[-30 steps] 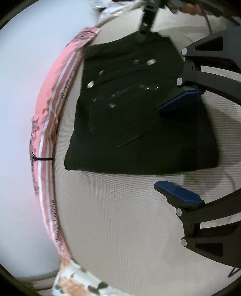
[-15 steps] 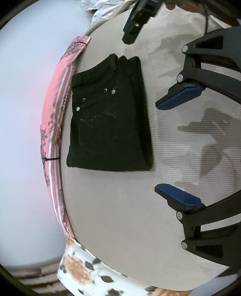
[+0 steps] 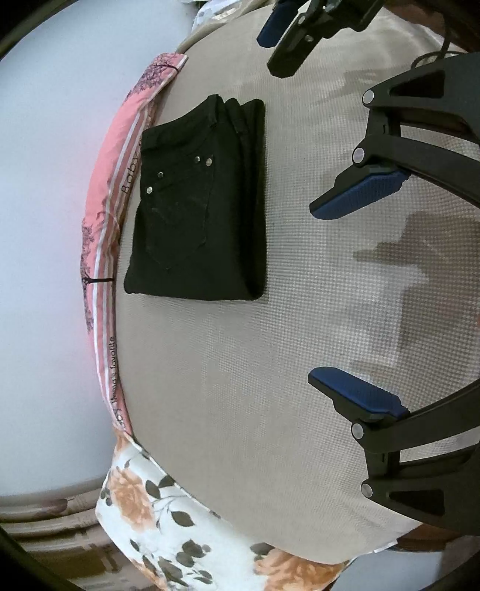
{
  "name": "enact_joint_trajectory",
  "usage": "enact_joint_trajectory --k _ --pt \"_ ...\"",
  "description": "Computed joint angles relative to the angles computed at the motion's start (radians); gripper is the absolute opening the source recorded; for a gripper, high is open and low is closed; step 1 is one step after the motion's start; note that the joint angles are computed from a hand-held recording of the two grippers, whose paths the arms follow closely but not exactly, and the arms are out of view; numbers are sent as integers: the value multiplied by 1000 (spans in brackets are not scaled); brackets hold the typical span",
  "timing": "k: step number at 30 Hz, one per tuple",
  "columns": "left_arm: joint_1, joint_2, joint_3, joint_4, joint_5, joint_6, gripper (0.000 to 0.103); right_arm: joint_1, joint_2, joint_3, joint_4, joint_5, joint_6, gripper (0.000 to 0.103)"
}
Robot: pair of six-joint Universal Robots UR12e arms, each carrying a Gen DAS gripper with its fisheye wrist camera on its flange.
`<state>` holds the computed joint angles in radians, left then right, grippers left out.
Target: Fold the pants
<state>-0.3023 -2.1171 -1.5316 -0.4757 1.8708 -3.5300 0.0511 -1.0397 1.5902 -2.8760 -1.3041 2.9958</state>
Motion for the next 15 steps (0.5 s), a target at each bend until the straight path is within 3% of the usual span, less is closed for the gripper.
enact_joint_trajectory --k 15 --pt "-5 -6 6 -16 24 -4 82 -4 9 -1 -1 -21 5 75"
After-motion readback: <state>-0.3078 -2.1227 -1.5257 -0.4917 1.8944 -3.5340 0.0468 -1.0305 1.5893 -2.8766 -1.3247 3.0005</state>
